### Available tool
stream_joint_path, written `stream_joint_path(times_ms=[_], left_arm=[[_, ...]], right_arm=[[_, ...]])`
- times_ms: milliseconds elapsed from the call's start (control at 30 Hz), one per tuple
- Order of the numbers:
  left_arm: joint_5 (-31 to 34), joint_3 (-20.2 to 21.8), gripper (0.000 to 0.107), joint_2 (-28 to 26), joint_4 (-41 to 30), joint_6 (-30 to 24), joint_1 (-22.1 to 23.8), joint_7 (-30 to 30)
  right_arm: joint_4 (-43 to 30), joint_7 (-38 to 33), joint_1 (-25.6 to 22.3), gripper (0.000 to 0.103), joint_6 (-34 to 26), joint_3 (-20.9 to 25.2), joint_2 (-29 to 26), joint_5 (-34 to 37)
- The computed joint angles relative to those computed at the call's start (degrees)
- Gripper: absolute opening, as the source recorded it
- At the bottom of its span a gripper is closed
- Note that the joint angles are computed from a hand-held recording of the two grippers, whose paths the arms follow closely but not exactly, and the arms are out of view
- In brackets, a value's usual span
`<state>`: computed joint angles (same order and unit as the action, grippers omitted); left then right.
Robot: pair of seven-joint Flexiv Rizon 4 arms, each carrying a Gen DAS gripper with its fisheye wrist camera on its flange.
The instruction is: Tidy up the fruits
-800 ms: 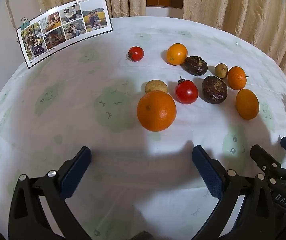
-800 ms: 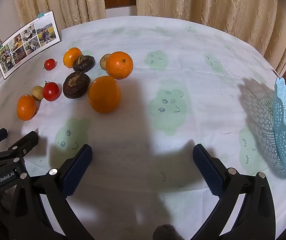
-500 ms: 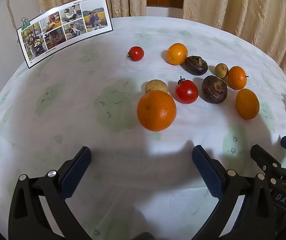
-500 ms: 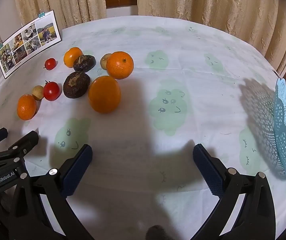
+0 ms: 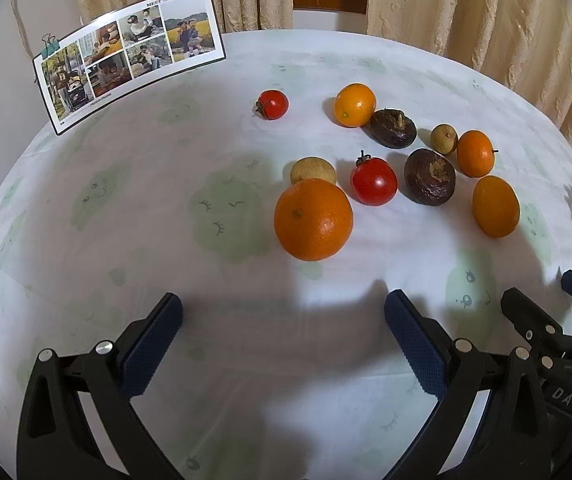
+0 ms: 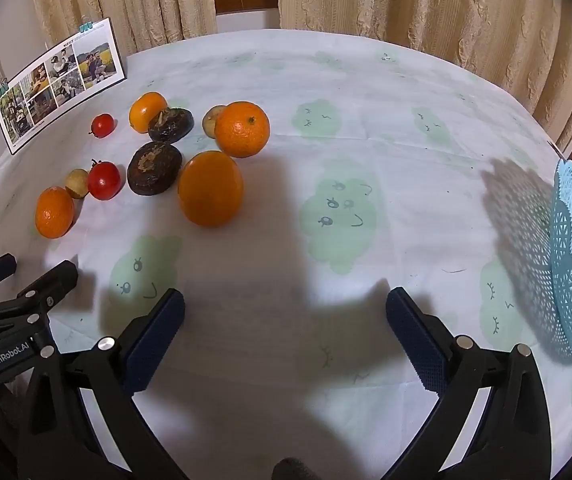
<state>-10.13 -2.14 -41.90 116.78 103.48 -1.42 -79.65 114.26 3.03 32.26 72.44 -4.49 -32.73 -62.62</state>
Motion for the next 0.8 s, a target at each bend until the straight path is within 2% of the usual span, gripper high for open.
stream_joint_path(times_ms=[400,567,633,800], left_arm=[[0.28,-0.10,0.098,-0.17,-0.27,-0.12,0.04,0.24],[1.04,-1.66,0.098,-0.24,0.07,0.60,1.63,0.40],[1.79,-3.28,0.098,-0.25,0.49,1.25,3.27,0.37],[5.52,-10.85,0.098,-0.68,2.18,3.77,11.30,-0.91]], right_arm=[[-0.08,-0.28,0.18,0.101,0.03,0.03,-0.13,0.47],[-0.48,-0.87,0.26,0.101,-0.62,0.42,-0.21,1.19],[-0.11,-0.50,0.20,0.101,0.12,-0.02,-0.18,0.67],[-0.03,-0.88,0.24,0.101,0.23,0.00,-0.18,0.94]])
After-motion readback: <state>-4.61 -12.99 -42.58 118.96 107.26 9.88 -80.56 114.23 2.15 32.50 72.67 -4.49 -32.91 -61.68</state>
